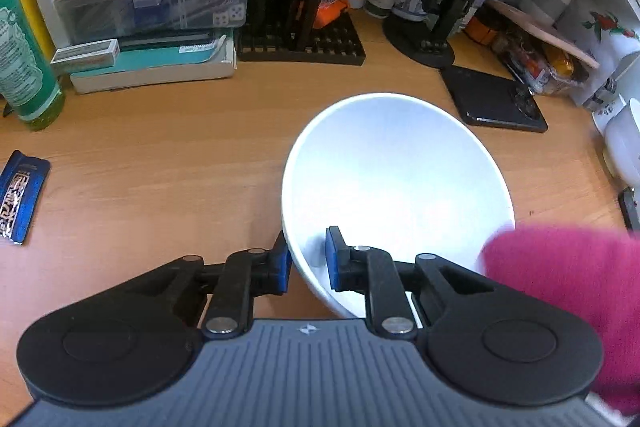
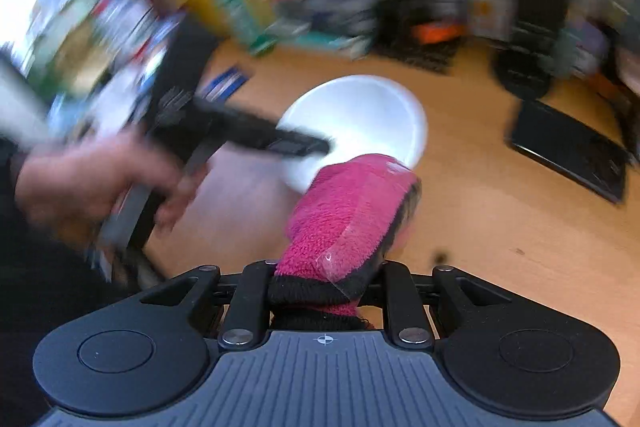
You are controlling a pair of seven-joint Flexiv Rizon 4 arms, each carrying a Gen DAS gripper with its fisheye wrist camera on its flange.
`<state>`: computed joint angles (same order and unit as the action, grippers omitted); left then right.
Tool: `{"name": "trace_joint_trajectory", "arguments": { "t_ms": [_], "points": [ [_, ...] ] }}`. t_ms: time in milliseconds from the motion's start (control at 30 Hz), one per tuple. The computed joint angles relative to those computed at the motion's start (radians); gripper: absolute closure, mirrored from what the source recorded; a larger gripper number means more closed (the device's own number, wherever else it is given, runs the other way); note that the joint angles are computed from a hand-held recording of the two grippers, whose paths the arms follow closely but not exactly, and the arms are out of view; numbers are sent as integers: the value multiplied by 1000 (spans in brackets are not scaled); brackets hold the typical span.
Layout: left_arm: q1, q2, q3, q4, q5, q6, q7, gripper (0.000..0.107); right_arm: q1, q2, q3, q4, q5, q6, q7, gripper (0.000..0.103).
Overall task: Clean bowl
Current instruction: 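Hold the bowl with the left gripper while the right gripper wipes the bowl bottom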
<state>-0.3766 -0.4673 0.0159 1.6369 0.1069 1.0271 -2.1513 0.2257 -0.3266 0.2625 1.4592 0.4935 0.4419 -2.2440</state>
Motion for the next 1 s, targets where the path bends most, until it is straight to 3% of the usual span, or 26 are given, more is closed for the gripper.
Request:
{"name": "trace_joint_trajectory", "arguments": {
  "t_ms": [167, 367, 500, 567, 700, 767, 867, 1000],
  "points": [
    [0, 12, -9, 12, -3, -16, 16, 84, 46, -112, -10, -119, -24, 8, 142, 83],
    [-7, 11, -11, 4, 10, -35, 26, 81, 119, -351, -10, -432, -142, -147, 275, 83],
    [-6, 11, -13, 6, 11, -31, 35, 80, 151, -441, -3, -525, -190, -184, 313, 83],
    [-2, 11, -16, 10, 6, -27, 45, 79, 147, -432, 11, -498, -189, -165, 291, 82],
    [9, 12, -27, 19, -18, -18, 68, 78, 72, -330, 114, -345, -64, 76, 3, 83],
    [16, 12, -34, 25, -40, -15, 79, 78, 57, -296, 112, -327, -19, 114, -13, 83],
    [13, 11, -30, 25, -46, -16, 77, 78, 42, -264, 80, -326, -16, 57, 65, 83],
    [14, 10, -32, 26, -52, -15, 88, 78, 38, -277, 41, -349, -102, -157, 69, 83]
  ]
}}
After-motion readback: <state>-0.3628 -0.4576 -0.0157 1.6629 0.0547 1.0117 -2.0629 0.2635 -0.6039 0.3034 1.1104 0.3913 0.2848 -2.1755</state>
